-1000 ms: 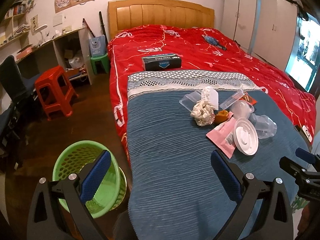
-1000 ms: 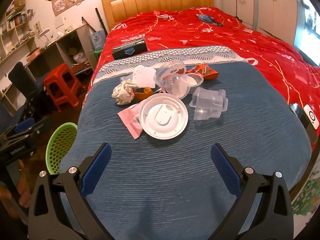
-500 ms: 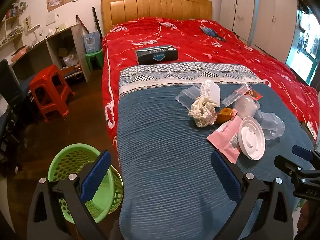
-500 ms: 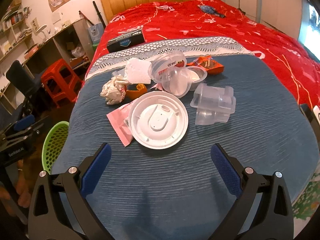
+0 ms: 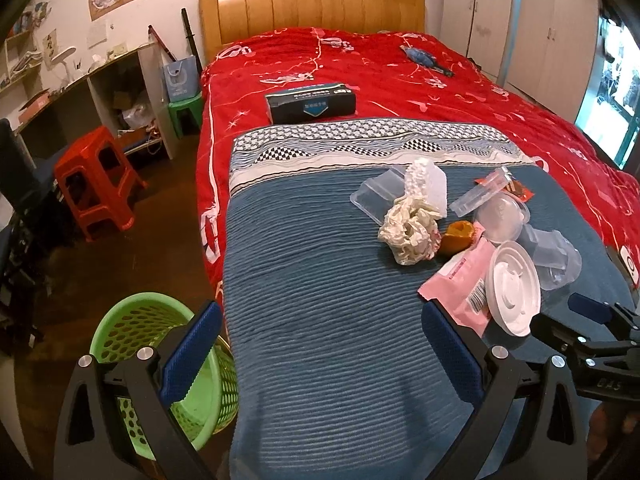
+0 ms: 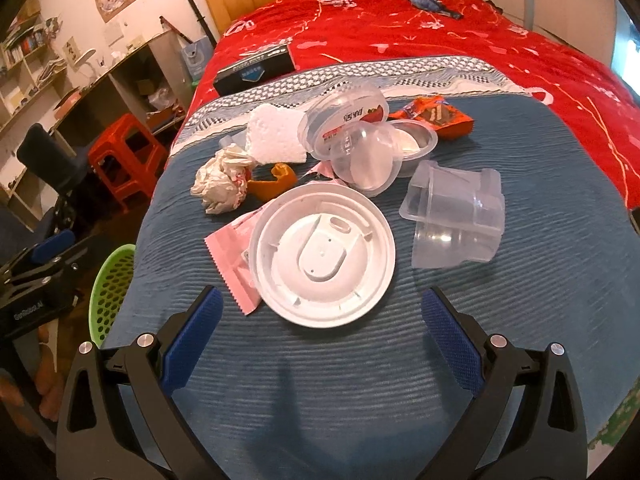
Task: Collect trash
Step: 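Move both tools toward the trash pile on the blue blanket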
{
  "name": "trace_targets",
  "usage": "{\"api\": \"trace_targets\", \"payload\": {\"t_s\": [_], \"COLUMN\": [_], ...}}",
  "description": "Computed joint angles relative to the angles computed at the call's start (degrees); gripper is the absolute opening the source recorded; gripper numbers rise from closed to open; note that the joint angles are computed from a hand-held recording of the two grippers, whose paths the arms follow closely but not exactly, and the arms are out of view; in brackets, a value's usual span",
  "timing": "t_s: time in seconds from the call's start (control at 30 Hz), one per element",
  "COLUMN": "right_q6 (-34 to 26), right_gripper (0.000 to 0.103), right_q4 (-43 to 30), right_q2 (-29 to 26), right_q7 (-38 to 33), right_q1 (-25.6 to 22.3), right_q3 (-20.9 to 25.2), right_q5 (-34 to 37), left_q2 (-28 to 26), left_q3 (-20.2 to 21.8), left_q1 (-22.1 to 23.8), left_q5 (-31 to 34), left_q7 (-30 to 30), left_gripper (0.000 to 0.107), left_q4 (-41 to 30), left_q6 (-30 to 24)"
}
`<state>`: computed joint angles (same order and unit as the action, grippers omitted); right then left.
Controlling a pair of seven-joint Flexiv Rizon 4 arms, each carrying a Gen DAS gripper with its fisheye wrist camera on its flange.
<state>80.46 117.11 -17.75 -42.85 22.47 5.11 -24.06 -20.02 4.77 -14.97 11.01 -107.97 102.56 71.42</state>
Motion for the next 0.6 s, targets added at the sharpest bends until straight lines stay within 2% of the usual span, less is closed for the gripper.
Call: {"api": "trace_targets", "payload": {"t_s": [0.43, 0.6], "right_q6": [-2.27, -2.65], "right_gripper": [0.098, 0.098], "right_q4": [-6.02, -7.27], "right_q2": [-5.43, -6.35], "right_q7": [-9.16, -10.45], "right_q1": [-4.47, -3.73], "right_q3": [6.04, 5.51], "right_q5": [11.27, 12.85], "left_q2": [-1.82, -2.59], "left_q3": [0.27, 0.36], "left_q1": [0.45, 0.49], "left_q5": [-0.69, -0.83], "left_q7": [-0.23, -0.01], "left_gripper": [0.097, 0.097], "left_q4": [-1.85, -2.75], "left_q6": [-0.94, -1.49]}}
